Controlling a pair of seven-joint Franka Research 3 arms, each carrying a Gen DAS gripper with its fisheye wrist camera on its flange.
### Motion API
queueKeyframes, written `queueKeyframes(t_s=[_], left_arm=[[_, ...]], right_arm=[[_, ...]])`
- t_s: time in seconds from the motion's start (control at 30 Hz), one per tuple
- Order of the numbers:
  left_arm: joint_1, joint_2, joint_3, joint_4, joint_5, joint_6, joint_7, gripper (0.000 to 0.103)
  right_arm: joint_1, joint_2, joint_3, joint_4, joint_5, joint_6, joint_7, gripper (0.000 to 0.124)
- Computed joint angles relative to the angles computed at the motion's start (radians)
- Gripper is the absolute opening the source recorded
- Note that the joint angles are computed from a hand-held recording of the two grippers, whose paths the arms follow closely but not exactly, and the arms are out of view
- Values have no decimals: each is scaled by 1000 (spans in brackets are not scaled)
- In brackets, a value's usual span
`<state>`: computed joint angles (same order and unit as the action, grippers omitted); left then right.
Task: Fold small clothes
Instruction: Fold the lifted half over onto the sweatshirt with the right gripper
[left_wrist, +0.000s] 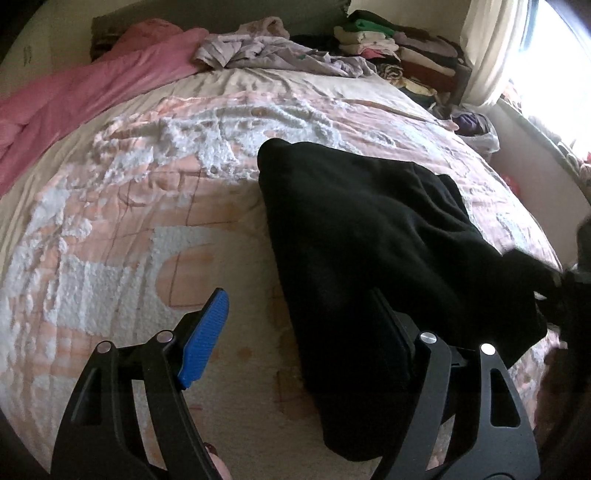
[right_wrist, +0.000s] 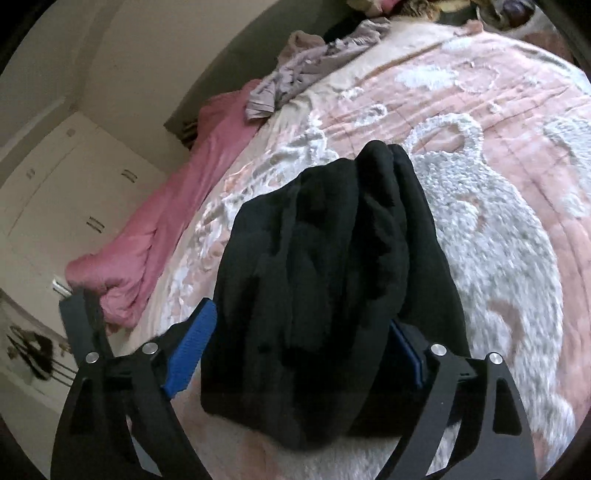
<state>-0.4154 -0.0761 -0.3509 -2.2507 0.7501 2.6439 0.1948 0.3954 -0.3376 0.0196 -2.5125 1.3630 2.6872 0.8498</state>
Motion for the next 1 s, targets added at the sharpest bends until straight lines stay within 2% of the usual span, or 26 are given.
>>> queueKeyframes(t_s=[0.07,0.13,0.17,0.2,0.27,0.37,0.57,0.77,0.83,0.9,0.93,1.0], left_arm=[[0,4,-2,5,11,-9,-4,68],[-2,5,-2,6,14,-8,-6,68],[-3,6,-2,8,12,-12,-6,68],[-3,5,-2,8,14,-14,-6,68],[-4,6,-1,9,17,-14,-4,68],[-6,7,-1,9,13,-5,-1,68],[-14,7,-4,18,-1,-5,16,68],[-17,6,-6,16,-17,22,31,68],[-20,22,-7,26,-24,16,41,69],[-23,32,-5,30,-31,18,44,69],[-25,36,-5,29,-27,21,40,69],[-29,38,-4,30,-18,17,33,69]], right_arm=[[-18,45,-4,44,-92,-58,77,90],[-29,76,2,74,-161,-78,131,89],[-29,81,2,77,-166,-81,129,84],[-34,87,9,81,-187,-67,150,79],[-35,86,25,78,-251,-36,160,41],[-15,65,23,52,-240,13,89,30],[17,24,34,11,-314,138,37,24],[61,13,7,-11,-348,244,-13,24],[59,32,-2,-19,-368,249,6,28],[44,63,-15,-15,-381,209,59,39],[54,70,-32,-18,-332,210,42,44],[83,64,-77,-20,-160,188,-86,45]])
